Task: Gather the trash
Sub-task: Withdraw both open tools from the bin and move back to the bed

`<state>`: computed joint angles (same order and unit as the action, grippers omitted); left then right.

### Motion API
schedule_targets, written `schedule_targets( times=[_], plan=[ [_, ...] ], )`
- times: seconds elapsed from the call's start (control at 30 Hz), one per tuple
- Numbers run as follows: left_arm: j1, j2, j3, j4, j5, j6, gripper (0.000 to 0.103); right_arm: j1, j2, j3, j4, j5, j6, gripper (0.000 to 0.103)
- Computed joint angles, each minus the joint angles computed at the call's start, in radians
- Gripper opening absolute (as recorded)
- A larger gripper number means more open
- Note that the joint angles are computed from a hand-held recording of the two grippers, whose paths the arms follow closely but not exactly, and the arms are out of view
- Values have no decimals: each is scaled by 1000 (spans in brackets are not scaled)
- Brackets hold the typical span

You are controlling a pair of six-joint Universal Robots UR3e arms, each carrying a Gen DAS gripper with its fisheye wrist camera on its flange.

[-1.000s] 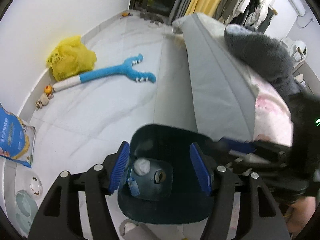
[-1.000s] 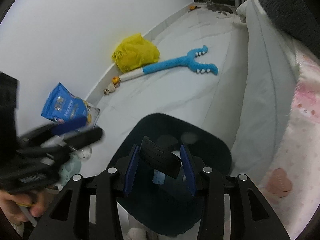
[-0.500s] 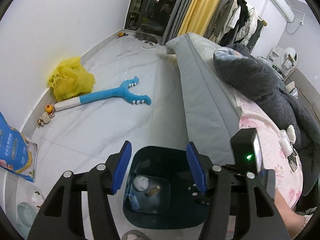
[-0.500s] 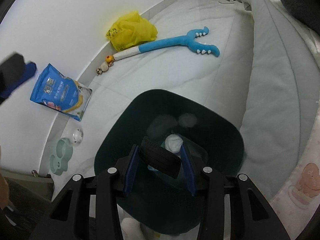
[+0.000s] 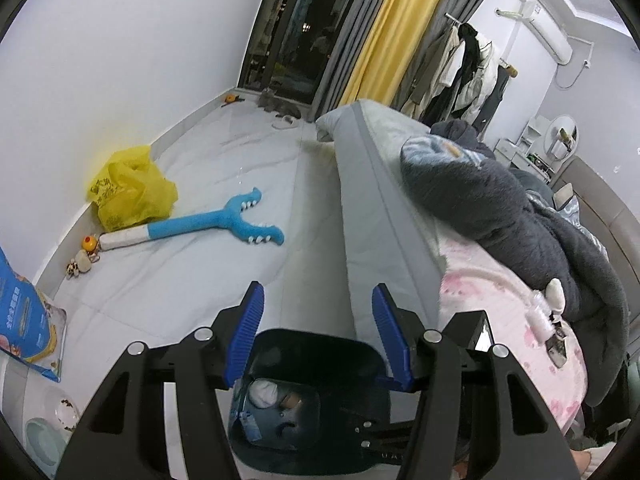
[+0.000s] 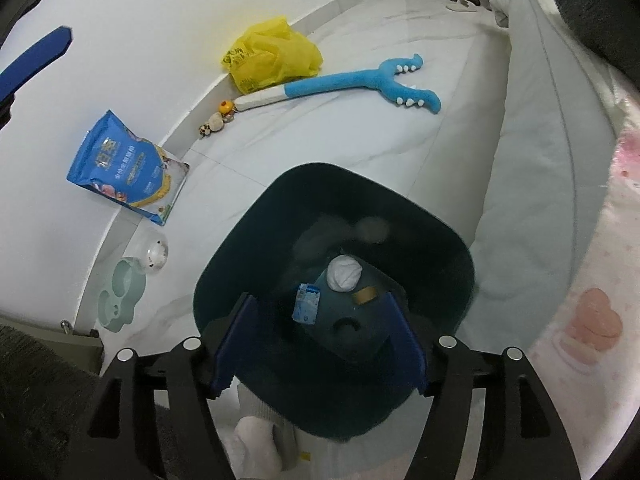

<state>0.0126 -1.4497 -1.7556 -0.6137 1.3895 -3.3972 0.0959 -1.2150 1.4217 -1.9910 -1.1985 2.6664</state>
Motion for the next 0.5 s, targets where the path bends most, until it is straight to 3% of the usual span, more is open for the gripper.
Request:
schedule_targets(
  times=[0.5],
  plan=[
    [-173,-158,208,-9,125,-48,58,-184,-195,92,71,205,-157,75]
  ],
)
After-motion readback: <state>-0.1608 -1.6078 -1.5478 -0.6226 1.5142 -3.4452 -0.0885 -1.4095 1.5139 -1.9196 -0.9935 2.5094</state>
